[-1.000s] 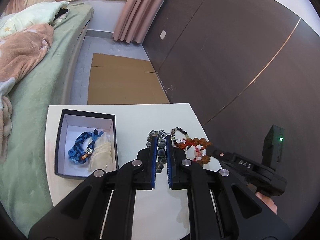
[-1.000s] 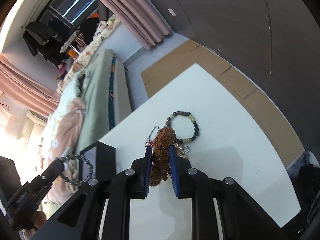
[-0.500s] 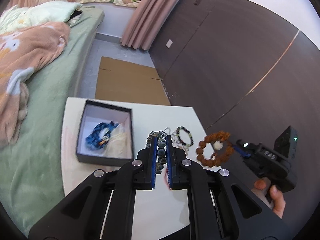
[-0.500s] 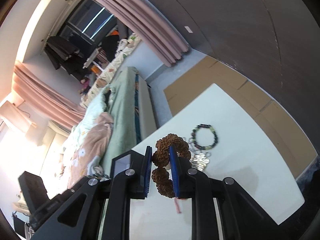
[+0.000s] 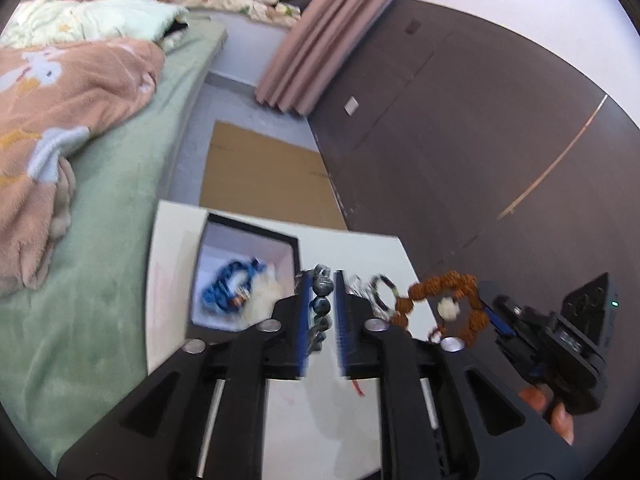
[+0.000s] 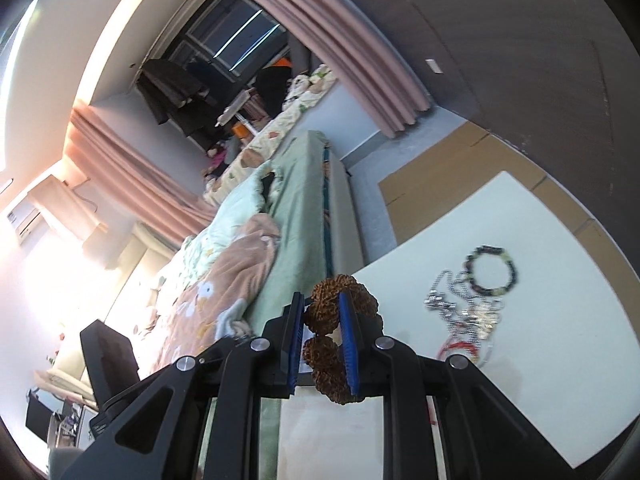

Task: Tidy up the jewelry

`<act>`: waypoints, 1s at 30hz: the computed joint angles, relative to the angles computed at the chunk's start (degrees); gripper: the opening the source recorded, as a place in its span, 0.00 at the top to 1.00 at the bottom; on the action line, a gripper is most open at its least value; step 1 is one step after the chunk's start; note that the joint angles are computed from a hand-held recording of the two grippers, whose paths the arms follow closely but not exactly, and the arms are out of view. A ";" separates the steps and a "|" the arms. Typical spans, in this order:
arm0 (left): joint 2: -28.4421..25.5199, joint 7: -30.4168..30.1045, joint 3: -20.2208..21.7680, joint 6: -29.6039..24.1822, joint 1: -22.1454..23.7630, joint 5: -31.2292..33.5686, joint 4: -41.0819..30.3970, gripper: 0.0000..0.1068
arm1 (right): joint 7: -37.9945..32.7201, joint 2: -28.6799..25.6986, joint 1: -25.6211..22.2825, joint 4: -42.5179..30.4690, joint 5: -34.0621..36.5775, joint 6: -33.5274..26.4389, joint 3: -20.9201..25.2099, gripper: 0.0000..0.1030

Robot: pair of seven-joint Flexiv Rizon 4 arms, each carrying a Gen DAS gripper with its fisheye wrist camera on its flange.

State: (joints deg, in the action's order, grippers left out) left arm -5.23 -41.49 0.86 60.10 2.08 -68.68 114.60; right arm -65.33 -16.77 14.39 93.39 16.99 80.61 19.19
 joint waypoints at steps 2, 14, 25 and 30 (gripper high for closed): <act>-0.49 -1.10 -0.05 1.22 0.08 -0.84 -0.27 0.36 | -0.70 -0.71 0.25 -0.85 0.09 0.14 0.53 0.83; -0.54 -4.59 1.12 4.36 2.69 2.49 -1.90 0.20 | -1.63 -6.29 4.47 -9.85 -4.61 -6.63 -0.40 0.83; -0.91 -8.41 1.69 3.90 4.59 5.65 -1.73 0.12 | -2.70 -12.03 6.81 -16.95 -5.91 -10.35 -0.11 0.48; -1.25 -9.24 1.14 4.17 4.36 7.56 -1.91 0.12 | 1.34 -8.00 7.11 -11.74 -8.16 -10.63 -3.76 0.36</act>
State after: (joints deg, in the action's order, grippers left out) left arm -6.47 -50.74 1.99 64.27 6.44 -61.11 112.69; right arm -63.99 -24.78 21.50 81.64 8.83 69.98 15.43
